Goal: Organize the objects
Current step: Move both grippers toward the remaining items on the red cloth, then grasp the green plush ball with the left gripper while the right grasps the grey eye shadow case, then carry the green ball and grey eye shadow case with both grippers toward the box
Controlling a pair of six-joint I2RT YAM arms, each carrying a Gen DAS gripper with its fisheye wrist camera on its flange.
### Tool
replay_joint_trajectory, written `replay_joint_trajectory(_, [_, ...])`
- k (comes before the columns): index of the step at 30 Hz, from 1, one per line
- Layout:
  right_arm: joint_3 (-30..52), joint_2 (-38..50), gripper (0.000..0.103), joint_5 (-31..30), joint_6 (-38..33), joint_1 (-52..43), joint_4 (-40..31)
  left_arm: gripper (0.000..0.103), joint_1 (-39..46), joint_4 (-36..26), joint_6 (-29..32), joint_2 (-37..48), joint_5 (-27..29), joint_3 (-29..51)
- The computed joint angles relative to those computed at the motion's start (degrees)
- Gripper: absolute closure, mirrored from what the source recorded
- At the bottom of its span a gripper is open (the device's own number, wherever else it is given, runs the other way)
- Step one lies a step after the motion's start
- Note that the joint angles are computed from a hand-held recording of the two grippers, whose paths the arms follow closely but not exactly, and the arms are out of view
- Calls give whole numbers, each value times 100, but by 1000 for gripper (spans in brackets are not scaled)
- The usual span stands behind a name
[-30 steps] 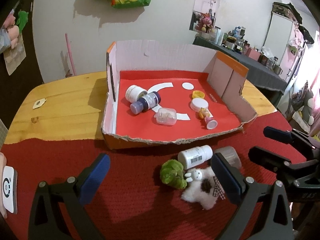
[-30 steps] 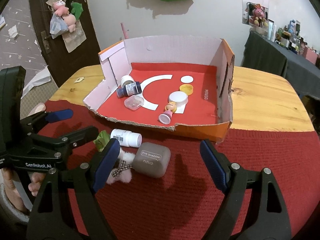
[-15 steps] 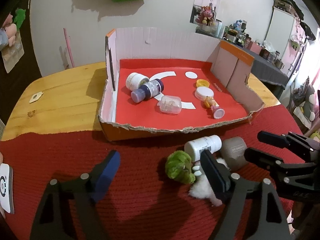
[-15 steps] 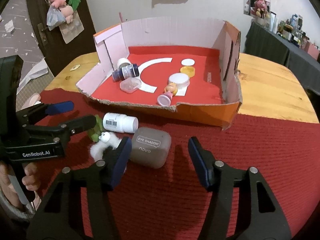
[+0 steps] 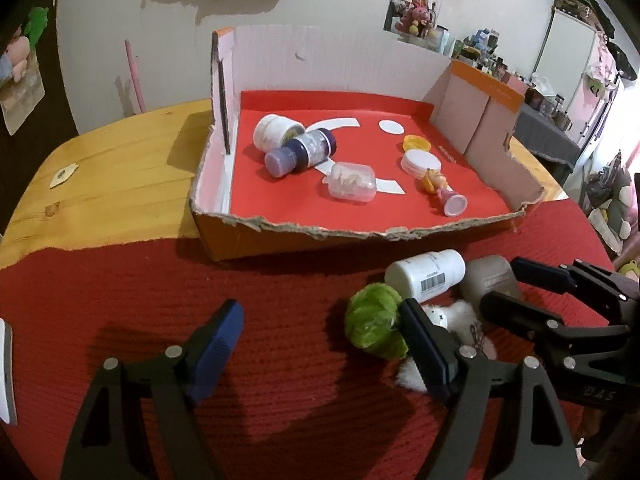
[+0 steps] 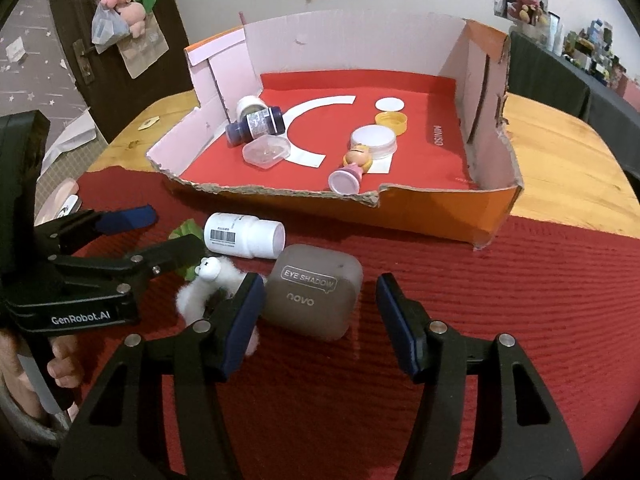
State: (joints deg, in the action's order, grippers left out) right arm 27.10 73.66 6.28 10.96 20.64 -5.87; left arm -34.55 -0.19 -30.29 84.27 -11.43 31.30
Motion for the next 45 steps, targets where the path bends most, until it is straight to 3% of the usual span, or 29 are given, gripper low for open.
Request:
replay_joint_trajectory(7, [62,356,46,147,-6,102,176,22,-58,-49,23,147,-95,119])
replay_joint_trajectory(10, [65,355,46,77,-32,25,194,29,-101,-43,39,206,-108,176])
replay_joint_trajectory(13, [39,351,48,110,-53,35,222,45,-169,-11,71,249,-103,219])
replay_joint_trajectory(17, [46,348,48,196,-71,92,196,77,-326,29,167,275,14,282])
replay_joint_trajectory(21, [9,272,48,175,-65,84,168,77,-501,-36,150,292,-224,318])
replay_joint_trajectory(27, [-75,-31,48,143,-17,113,58,77,-393,-43,59,10,-31,178])
replay_joint_trajectory(37, [121,-1094,48,335,-6,351,-654,77,-495,-437,169,-750,-305,248])
replay_joint_trajectory(45, [5,-871,48,107,66,263,-467,77,-446,-406,117,-690,-154,221])
